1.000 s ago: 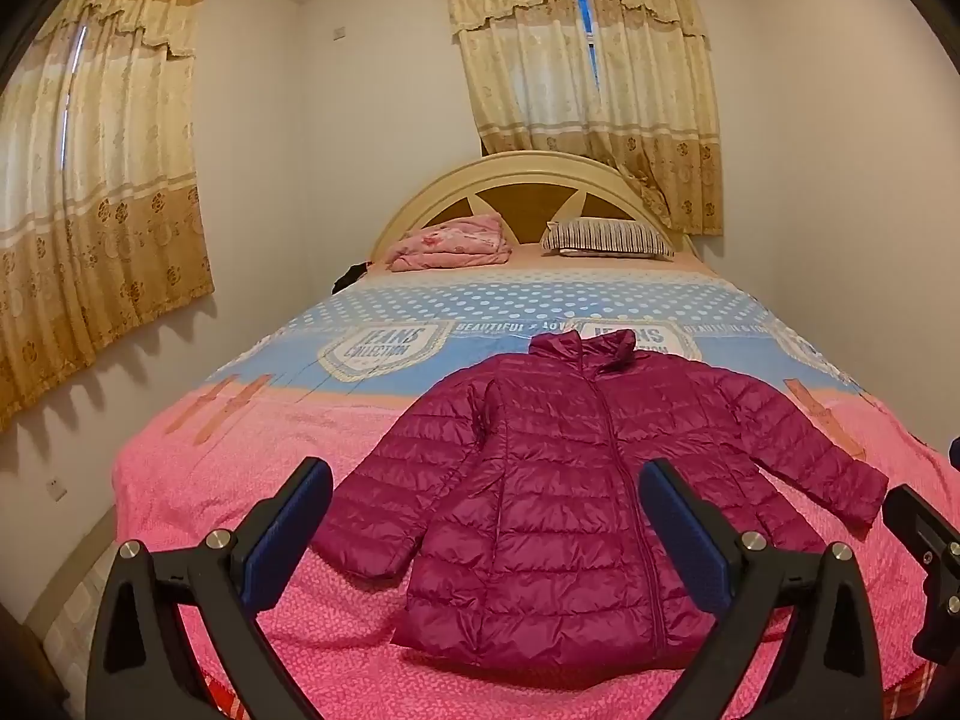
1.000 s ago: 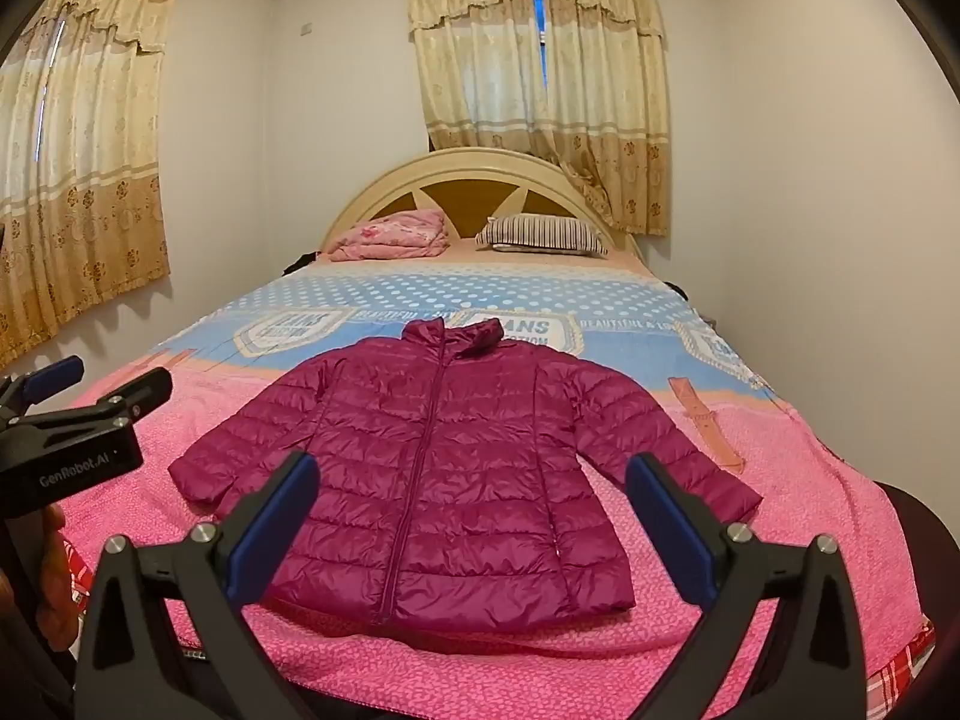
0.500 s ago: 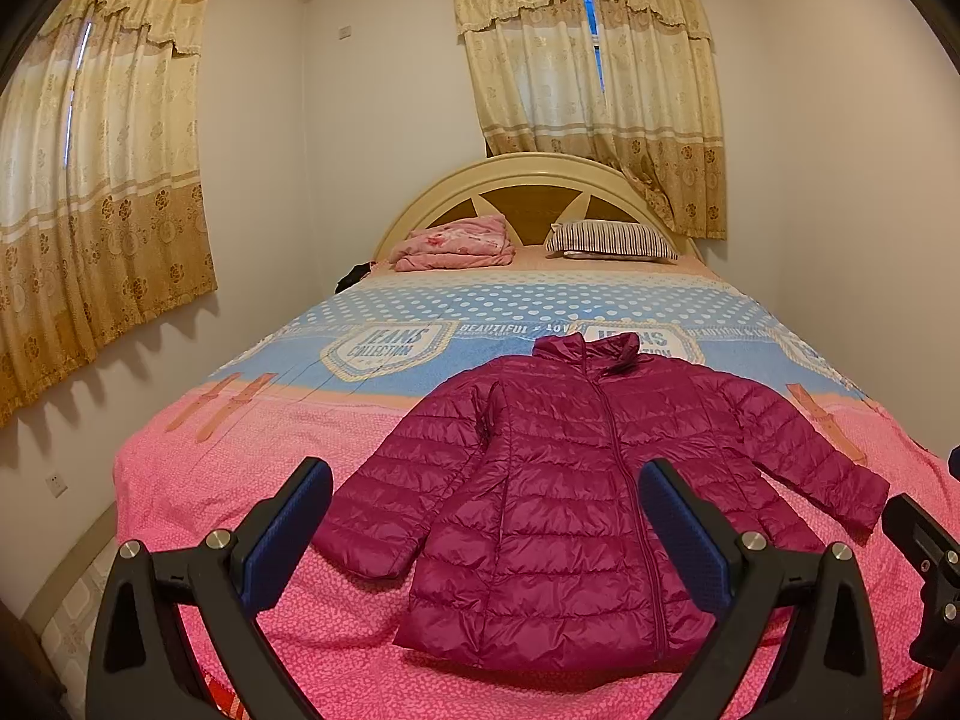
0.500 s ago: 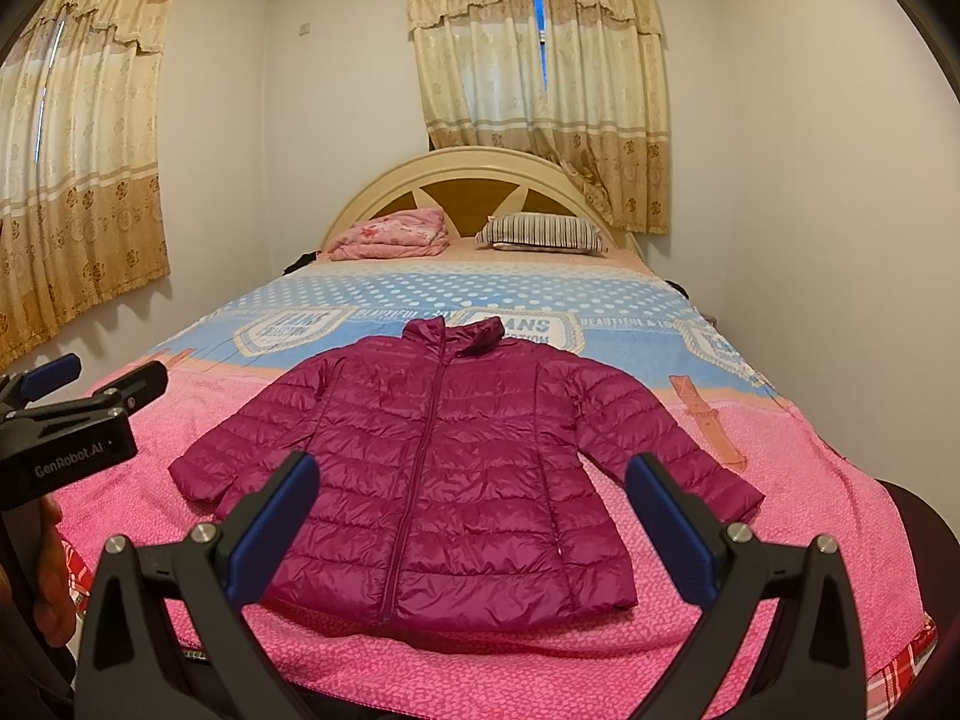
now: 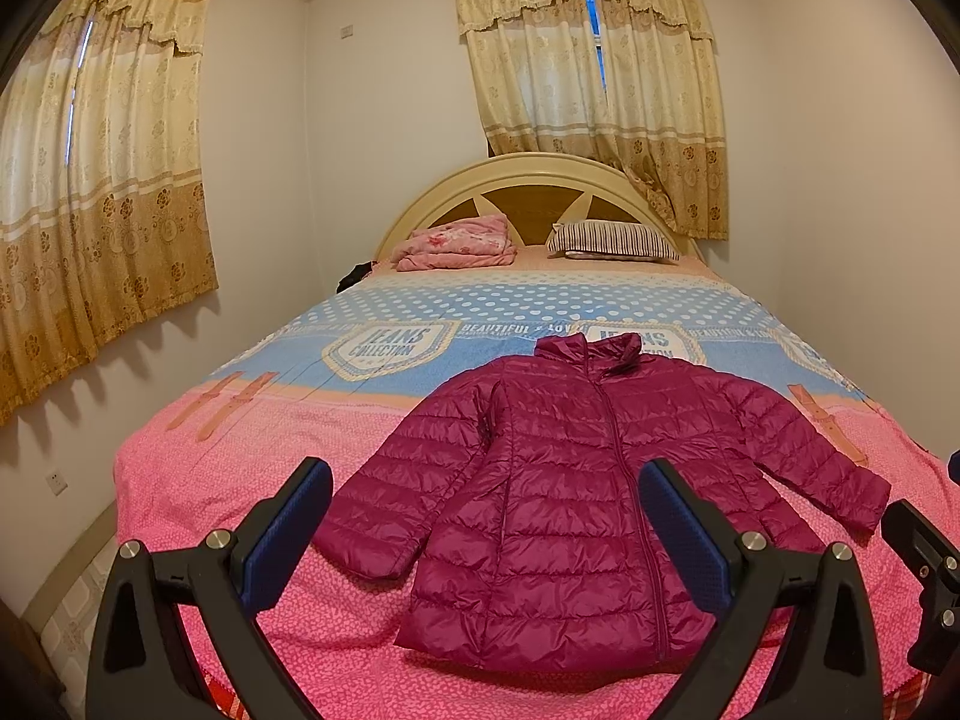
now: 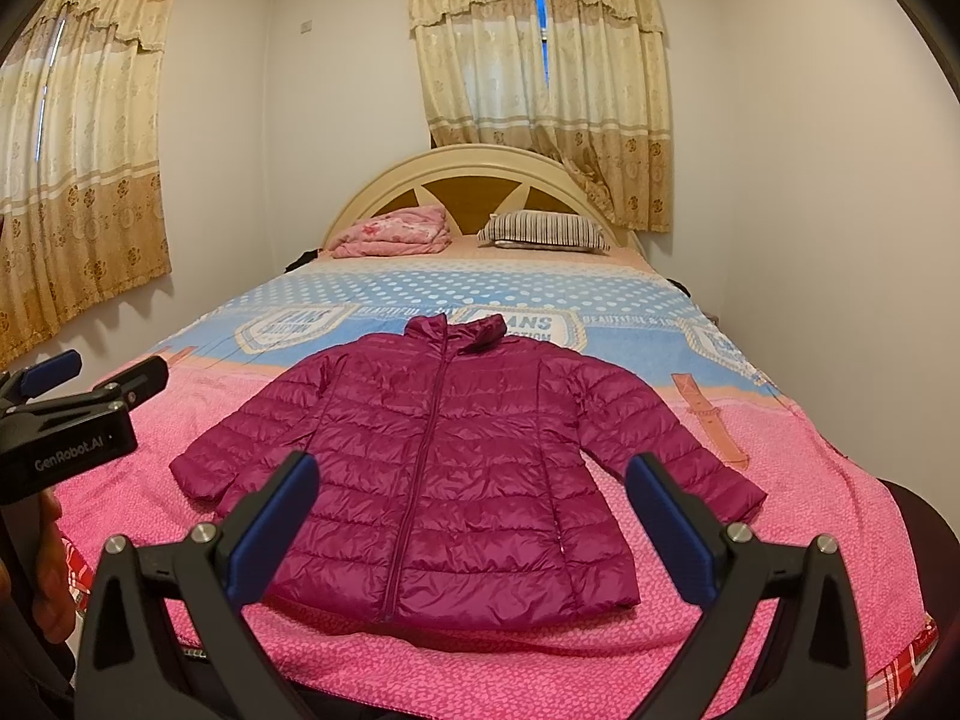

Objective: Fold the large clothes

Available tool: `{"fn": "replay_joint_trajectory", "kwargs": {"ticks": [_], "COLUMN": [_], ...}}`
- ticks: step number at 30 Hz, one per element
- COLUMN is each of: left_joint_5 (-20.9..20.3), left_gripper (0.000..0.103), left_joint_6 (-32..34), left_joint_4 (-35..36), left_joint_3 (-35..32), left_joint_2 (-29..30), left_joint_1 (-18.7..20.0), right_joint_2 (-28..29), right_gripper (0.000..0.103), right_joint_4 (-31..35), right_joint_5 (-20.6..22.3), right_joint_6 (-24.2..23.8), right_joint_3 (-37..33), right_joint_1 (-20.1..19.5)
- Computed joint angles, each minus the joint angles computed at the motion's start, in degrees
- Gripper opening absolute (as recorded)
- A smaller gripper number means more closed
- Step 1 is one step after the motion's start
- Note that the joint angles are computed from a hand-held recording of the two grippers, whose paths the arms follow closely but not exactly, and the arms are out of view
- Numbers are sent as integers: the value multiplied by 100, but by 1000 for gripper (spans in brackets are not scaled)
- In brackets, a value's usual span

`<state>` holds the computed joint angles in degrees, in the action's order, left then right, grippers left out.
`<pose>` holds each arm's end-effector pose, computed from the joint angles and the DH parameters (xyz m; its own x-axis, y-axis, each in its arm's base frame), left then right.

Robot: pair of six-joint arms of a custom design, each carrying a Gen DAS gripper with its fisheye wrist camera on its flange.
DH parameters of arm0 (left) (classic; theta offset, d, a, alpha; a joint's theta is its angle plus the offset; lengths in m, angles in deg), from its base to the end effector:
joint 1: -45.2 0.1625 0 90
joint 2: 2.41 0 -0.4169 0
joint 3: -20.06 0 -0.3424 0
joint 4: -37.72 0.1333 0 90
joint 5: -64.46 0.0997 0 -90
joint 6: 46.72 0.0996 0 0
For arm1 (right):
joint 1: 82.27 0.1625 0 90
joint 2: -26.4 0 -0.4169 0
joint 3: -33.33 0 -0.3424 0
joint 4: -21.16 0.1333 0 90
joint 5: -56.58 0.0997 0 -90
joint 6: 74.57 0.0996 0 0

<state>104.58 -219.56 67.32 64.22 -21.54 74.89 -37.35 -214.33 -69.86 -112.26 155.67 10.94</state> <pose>-0.4696 -0.5089 0.0442 -0.6099 0.3882 -0.6908 0.7906 0.3583 -0.4966 0.0991 -0.4434 0.3394 -0.6600 0.4000 0.6359 -0.5138 0.3772 -0.7705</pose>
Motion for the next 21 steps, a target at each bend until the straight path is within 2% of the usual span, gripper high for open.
{"fn": "replay_joint_trajectory", "kwargs": {"ticks": [21], "left_joint_5": [0], "left_gripper": [102], "left_joint_6": [57], "left_joint_4": [-44], "left_joint_3": [-25], "left_joint_2": [-10], "left_joint_1": [29], "right_joint_2": [-14], "right_gripper": [103], "right_joint_4": [33], "right_joint_5": [-20], "right_joint_6": [21], "right_joint_3": [20], "right_joint_1": [0]}}
